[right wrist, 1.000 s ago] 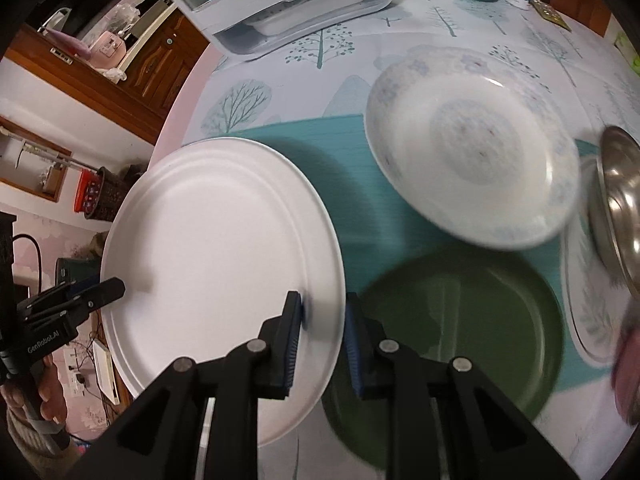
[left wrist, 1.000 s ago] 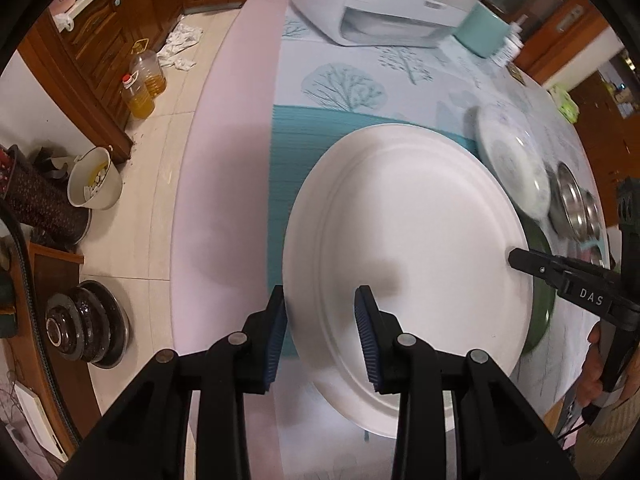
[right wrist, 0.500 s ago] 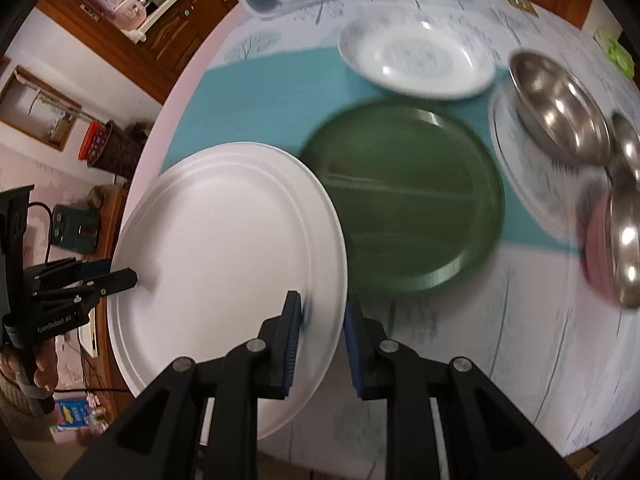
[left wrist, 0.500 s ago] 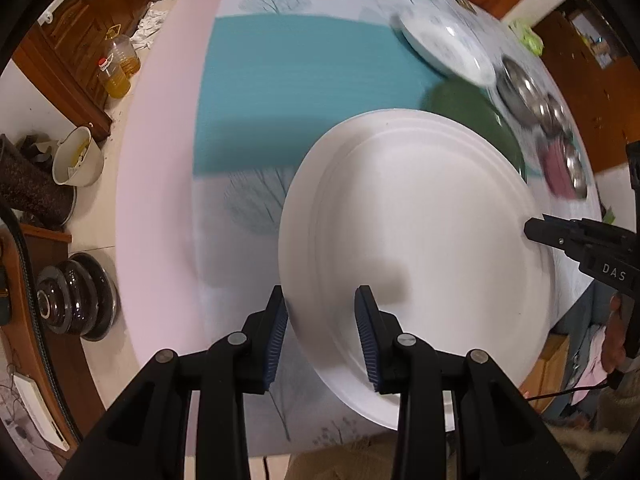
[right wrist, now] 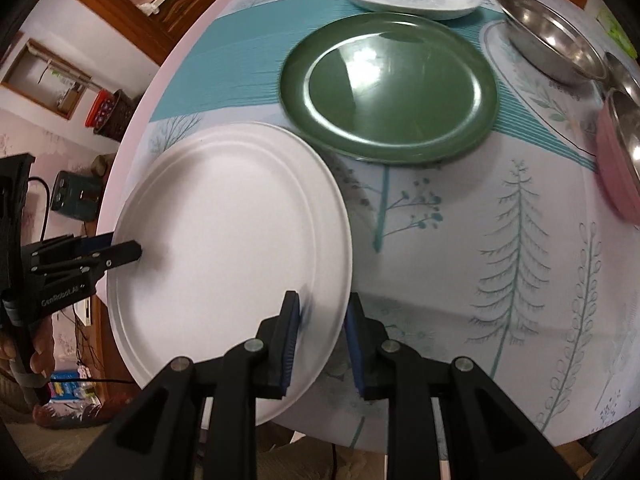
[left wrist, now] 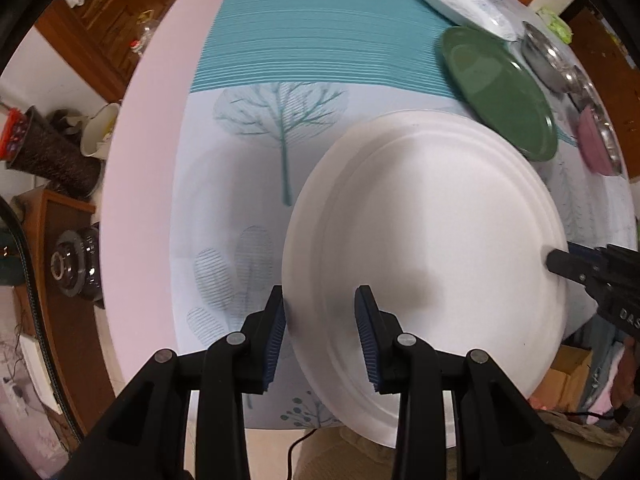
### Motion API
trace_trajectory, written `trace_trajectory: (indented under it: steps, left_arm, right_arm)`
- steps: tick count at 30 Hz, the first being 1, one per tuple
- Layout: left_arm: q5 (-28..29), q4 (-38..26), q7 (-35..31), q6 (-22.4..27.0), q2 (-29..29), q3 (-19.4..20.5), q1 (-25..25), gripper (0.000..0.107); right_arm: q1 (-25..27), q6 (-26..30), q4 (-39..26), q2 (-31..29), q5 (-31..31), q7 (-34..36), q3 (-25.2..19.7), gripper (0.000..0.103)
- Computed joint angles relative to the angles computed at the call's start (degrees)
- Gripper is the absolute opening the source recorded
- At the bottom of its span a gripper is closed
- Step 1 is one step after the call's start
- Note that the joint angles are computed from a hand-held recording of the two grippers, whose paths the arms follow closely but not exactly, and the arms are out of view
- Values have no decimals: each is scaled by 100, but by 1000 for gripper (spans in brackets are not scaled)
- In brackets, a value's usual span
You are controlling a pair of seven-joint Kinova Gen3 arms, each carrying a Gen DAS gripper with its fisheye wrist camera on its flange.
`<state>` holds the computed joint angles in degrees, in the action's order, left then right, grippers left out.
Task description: Organize plates and bowls
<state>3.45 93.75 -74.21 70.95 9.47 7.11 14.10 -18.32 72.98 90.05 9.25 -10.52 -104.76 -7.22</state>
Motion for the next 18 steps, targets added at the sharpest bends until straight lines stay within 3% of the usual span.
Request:
trace_trajectory:
  steps: [7,18]
  left_arm:
    - [-393,42,521,-146,-3,-42,103,33]
    - [-648,-59,668,-49,61,-77,54,33]
  right_arm:
    - [-187,-153,-97,157,185,-50,-62,23]
    - [-221,-141,-226,378,60,68,-74,24]
